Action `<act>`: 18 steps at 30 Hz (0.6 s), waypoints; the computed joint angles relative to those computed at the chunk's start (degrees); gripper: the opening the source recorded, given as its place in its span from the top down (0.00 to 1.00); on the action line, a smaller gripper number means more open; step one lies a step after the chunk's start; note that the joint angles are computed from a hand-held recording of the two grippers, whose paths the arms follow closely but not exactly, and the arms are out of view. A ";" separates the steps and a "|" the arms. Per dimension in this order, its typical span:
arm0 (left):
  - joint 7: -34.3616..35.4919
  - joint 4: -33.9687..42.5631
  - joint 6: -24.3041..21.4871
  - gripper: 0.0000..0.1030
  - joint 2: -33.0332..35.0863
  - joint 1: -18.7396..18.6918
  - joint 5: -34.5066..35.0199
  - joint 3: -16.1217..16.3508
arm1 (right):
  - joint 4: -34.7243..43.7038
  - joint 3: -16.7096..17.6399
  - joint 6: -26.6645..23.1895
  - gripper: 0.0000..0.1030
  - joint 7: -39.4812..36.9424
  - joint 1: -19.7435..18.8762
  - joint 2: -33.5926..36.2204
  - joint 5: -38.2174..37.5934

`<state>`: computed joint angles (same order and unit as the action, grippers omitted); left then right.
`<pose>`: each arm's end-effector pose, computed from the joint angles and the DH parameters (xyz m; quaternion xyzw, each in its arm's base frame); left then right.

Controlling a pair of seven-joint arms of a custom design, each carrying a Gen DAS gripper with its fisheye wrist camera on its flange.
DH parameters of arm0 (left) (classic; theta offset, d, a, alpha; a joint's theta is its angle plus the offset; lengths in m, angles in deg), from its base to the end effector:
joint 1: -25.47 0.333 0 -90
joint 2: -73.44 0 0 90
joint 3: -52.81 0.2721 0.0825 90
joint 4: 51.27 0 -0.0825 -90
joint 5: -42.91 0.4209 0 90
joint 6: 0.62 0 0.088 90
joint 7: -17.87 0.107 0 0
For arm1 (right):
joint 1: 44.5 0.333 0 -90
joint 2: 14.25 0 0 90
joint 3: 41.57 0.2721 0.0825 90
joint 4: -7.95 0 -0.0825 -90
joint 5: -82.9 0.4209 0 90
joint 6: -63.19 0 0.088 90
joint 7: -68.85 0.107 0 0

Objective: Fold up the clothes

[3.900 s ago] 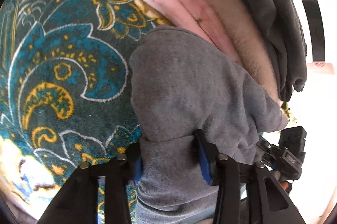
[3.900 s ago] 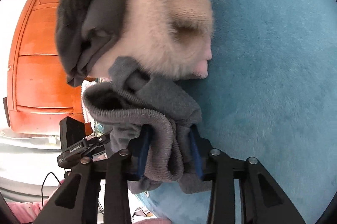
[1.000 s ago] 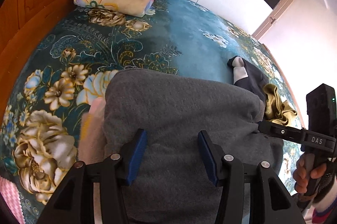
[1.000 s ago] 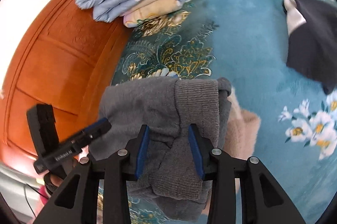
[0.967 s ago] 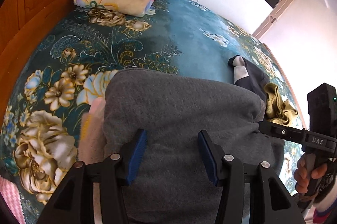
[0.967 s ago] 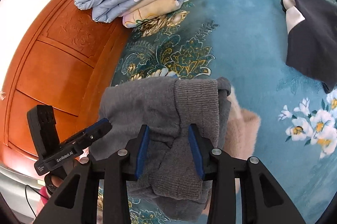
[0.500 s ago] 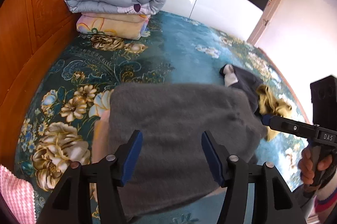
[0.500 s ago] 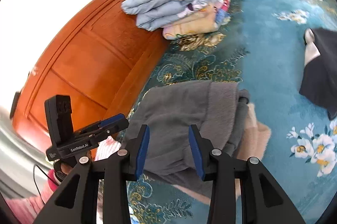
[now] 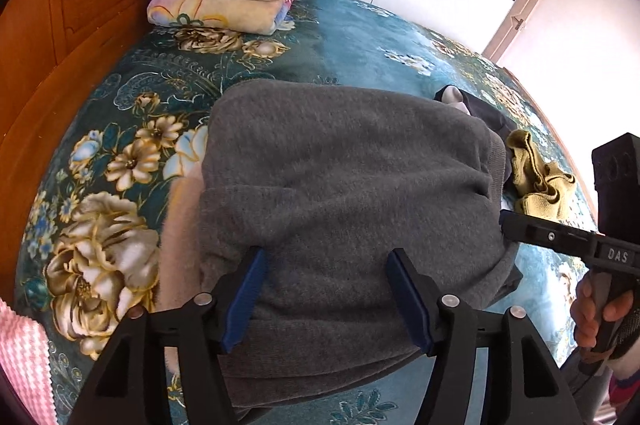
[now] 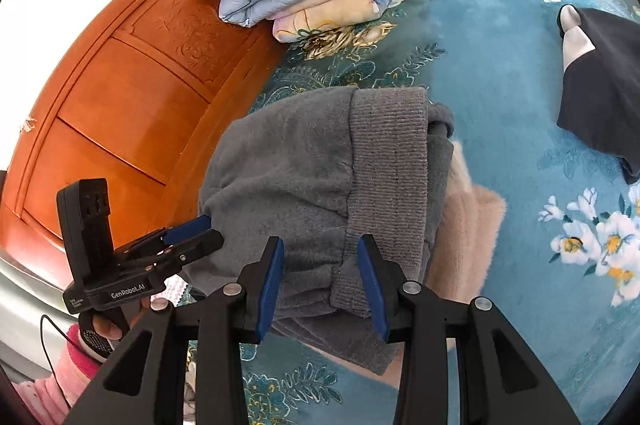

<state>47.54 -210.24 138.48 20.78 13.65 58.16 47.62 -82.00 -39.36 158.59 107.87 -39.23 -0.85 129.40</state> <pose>0.3772 -0.1110 0.4813 -0.8445 0.4351 -0.2551 0.1798 0.6368 0.1535 0.4740 -0.8629 0.3107 0.2139 0.3365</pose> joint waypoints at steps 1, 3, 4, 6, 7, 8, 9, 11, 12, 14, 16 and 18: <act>-0.42 -0.02 -0.16 0.33 -0.06 0.20 0.15 -0.38 | -0.33 0.00 0.01 0.61 -0.49 -0.05 -0.27 0.08; -2.34 0.48 -1.30 0.33 -0.18 0.66 0.82 -2.03 | -0.21 -0.09 -0.58 0.61 -0.70 -0.29 -0.44 0.64; -3.31 0.70 -1.88 0.33 -0.32 0.80 1.28 -2.74 | 0.08 -0.16 -1.16 0.61 -0.57 -0.54 -0.42 1.27; -5.54 1.23 -2.53 0.33 -0.45 1.01 2.32 -4.01 | 0.12 -0.39 -2.74 0.61 -0.70 -1.60 -0.80 4.05; -7.14 1.29 -2.72 0.33 -0.84 1.19 2.97 -4.83 | -0.33 -0.55 -3.29 0.61 -1.26 -2.23 -1.40 5.69; -8.80 1.38 -3.04 0.33 -1.26 1.32 3.67 -5.65 | -0.80 -0.75 -3.84 0.61 -1.90 -2.82 -2.02 7.28; -10.63 1.49 -3.90 0.33 -1.88 1.34 4.46 -6.74 | -1.43 -0.99 -4.20 0.59 -2.79 -3.34 -2.74 8.59; -13.92 1.85 -5.78 0.33 -2.86 0.95 6.09 -8.56 | -3.03 -1.54 -3.99 0.52 -3.78 -3.97 -4.13 10.22; -15.12 2.04 -6.33 0.33 -3.04 0.46 6.92 -9.19 | -3.99 -1.86 -3.87 0.52 -4.23 -4.26 -4.87 10.94; -17.11 2.71 -7.48 0.33 -2.78 -0.64 8.36 -10.23 | -6.15 -2.48 -3.31 0.48 -5.02 -4.58 -6.37 11.48; -18.39 3.94 -8.38 0.33 -1.15 -1.74 9.26 -10.55 | -8.23 -3.08 -3.04 0.41 -6.07 -4.80 -7.64 11.52; -20.14 4.52 -9.35 0.33 0.04 -3.31 8.99 -10.71 | -9.95 -3.46 -2.96 0.40 -6.61 -4.71 -8.54 10.69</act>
<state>27.41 -205.72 129.14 20.82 10.34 67.15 36.91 -91.95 -42.82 155.63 101.27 -43.94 -9.39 140.09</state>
